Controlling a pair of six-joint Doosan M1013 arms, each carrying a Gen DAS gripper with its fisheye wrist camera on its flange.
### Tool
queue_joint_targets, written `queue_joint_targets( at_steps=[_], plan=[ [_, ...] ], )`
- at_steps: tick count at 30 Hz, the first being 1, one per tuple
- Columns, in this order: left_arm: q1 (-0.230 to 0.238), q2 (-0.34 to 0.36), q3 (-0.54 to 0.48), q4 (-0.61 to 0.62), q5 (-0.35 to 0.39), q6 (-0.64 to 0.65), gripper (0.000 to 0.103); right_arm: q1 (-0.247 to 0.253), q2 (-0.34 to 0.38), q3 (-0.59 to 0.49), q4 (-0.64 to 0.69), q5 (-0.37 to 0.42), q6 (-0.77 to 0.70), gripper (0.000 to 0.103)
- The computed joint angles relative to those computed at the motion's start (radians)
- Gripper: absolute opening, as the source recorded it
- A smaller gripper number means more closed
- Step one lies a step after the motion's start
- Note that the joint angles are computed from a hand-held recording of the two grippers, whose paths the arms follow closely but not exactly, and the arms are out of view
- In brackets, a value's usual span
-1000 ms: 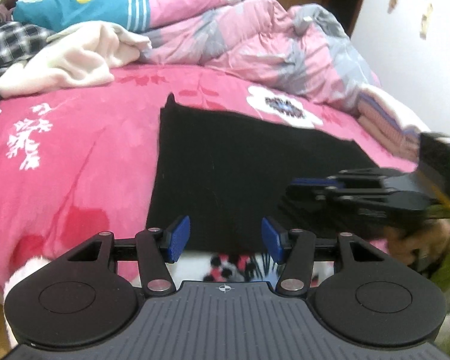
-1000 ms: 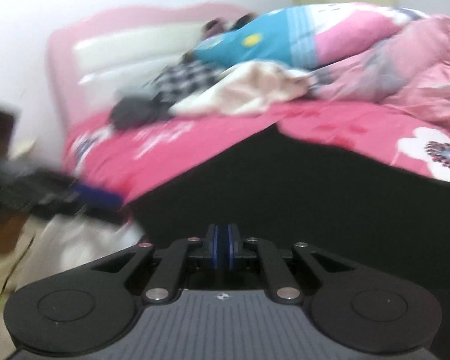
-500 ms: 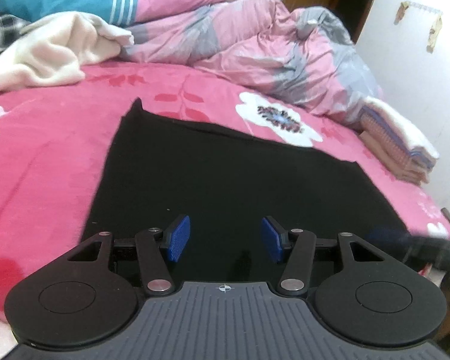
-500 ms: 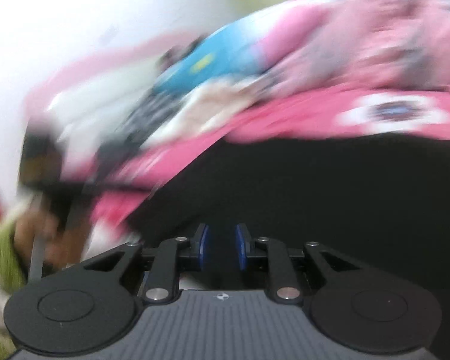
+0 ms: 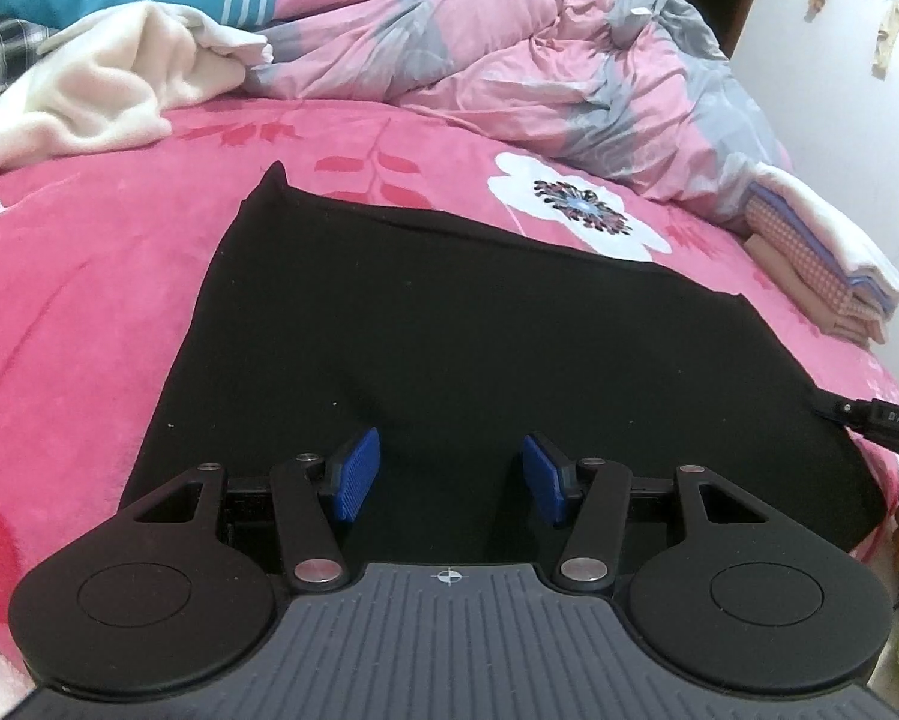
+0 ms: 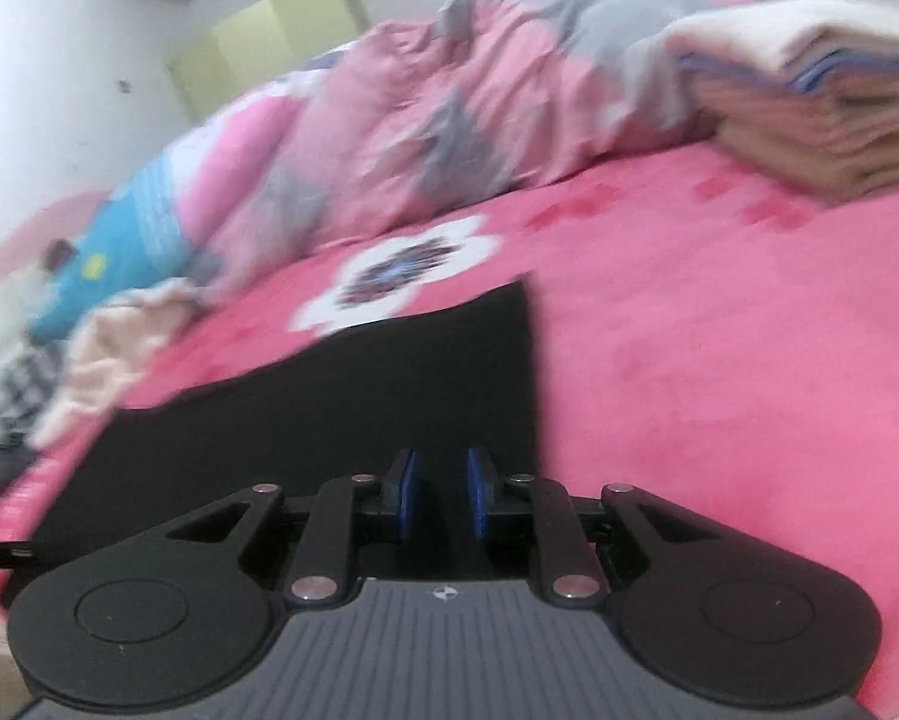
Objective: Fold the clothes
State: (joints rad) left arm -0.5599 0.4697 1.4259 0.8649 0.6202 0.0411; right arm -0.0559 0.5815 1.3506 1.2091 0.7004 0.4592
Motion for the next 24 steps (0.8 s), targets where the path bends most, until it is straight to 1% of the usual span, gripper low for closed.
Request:
queue_joint_targets(
  at_steps=[2,3,6,7,9,10,12,13,15,16,17,19,20,22,24],
  plan=[
    [0.002,0.0,-0.002,-0.012,-0.002,0.012,0.053,-0.006,0.002,-0.007,0.005,-0.008,0.028,0.018],
    [0.003,0.0,-0.003,-0.019,-0.002,0.019,0.053,-0.005,0.002,-0.01,0.017,-0.007,0.017,0.02],
    [0.004,0.002,-0.009,-0.037,0.0,0.035,0.053,0.005,0.001,-0.02,0.07,0.008,-0.055,0.021],
    [0.005,0.002,-0.011,-0.043,0.001,0.041,0.054,0.006,0.008,-0.031,0.077,0.044,-0.063,0.021],
    [0.005,0.004,-0.016,-0.055,0.005,0.053,0.055,0.008,0.03,-0.069,0.064,0.141,-0.058,0.021],
    [0.005,0.005,-0.018,-0.058,0.007,0.06,0.055,0.011,0.043,-0.092,0.034,0.176,-0.04,0.021],
    [0.006,0.007,-0.021,-0.066,0.009,0.073,0.056,0.02,0.067,-0.138,-0.059,0.195,0.032,0.021],
    [0.006,0.007,-0.022,-0.068,0.011,0.077,0.056,0.019,0.079,-0.156,-0.08,0.202,0.07,0.019],
    [0.006,0.009,-0.025,-0.073,0.014,0.086,0.056,0.009,0.105,-0.189,-0.092,0.216,0.146,0.013],
    [0.006,0.009,-0.026,-0.075,0.015,0.089,0.057,0.002,0.113,-0.199,-0.081,0.221,0.187,0.014],
    [0.006,0.009,-0.026,-0.076,0.014,0.09,0.057,0.0,0.108,-0.194,-0.083,0.195,0.207,0.015],
    [0.007,0.008,-0.024,-0.075,0.011,0.085,0.057,0.002,0.09,-0.174,-0.11,0.11,0.225,0.016],
    [0.007,0.008,-0.023,-0.074,0.009,0.084,0.057,0.001,0.085,-0.169,-0.107,0.099,0.231,0.016],
    [0.008,0.008,-0.023,-0.076,0.009,0.085,0.057,-0.004,0.079,-0.165,-0.08,0.116,0.219,0.017],
    [0.009,0.008,-0.024,-0.079,0.009,0.089,0.057,-0.003,0.077,-0.168,-0.052,0.152,0.179,0.017]
  ],
)
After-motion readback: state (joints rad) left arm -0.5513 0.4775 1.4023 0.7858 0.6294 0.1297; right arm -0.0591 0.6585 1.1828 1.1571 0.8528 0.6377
